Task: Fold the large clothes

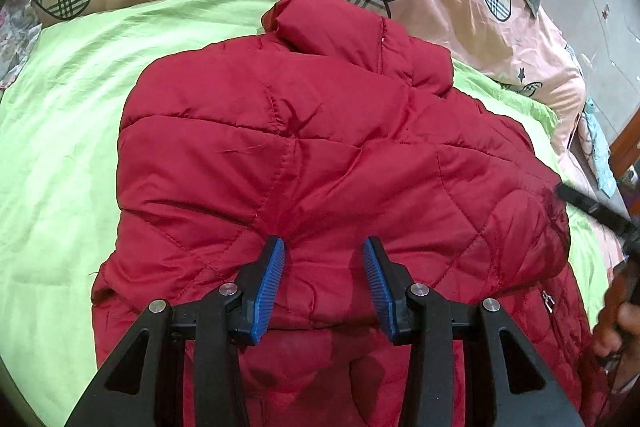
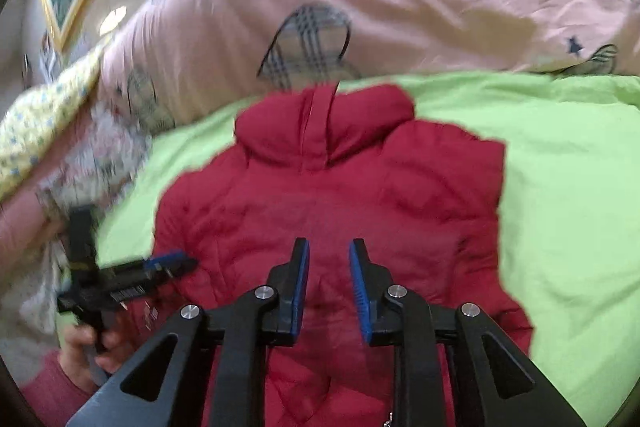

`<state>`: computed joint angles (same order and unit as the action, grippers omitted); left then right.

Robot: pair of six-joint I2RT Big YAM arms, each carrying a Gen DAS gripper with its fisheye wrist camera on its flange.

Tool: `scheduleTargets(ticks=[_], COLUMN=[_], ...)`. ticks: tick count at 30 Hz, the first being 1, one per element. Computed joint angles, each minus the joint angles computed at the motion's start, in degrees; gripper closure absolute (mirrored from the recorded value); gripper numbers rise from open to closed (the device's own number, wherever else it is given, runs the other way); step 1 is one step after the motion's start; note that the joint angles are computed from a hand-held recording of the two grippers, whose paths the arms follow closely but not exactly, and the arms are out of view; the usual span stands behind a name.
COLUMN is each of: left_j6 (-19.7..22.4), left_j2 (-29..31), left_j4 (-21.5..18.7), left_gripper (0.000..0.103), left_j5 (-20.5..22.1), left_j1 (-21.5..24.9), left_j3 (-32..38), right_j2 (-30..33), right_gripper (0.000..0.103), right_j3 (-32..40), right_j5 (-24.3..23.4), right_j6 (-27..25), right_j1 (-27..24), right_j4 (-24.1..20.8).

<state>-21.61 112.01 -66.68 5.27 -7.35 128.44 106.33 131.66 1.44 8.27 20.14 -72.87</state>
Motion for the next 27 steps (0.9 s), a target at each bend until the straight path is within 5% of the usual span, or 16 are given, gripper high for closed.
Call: scheduleTargets(ticks=[3, 7, 9, 11, 15, 27], left_j6=[0.6, 0.6, 0.6, -0.2, -1.1, 0.4], left_j2=[-0.8, -3.7, -4.0, -2.6, 0.7, 1.6], left_j4=[-0.2, 3.1, 3.6, 1.8, -2.5, -3.2], left_gripper=[0.062, 0.061, 0.06, 0.057, 0.059, 0.059], left_j5=[-0.1, 2.2, 0.1, -2.3, -0.3, -1.8], left_j1=[-0.3, 0.0, -0.1, 0.1, 1.0, 0.6], left_j3=[-0.4, -2.4, -2.0, 0.3, 3.2, 3.4], right_j2=[3.0, 2.3, 1.6, 1.5, 0.7, -1.9], right_gripper=[0.082, 0.082, 0.082, 0.082, 0.082, 0.086], right_j3=[0.8, -3.6, -4.8, -5.0, -6.5, -10.6], right_j5=[2.5, 1.4, -0.5, -0.5, -0.1, 1.5], right_j6=[-0.9, 0.9, 2.1, 2.3, 1.4, 3.0], right_j1=[-0.2, -1.8, -2.5, -2.5, -2.6, -3.3], right_j4=[-4.1, -2.9, -1.7, -1.6, -0.8, -0.2])
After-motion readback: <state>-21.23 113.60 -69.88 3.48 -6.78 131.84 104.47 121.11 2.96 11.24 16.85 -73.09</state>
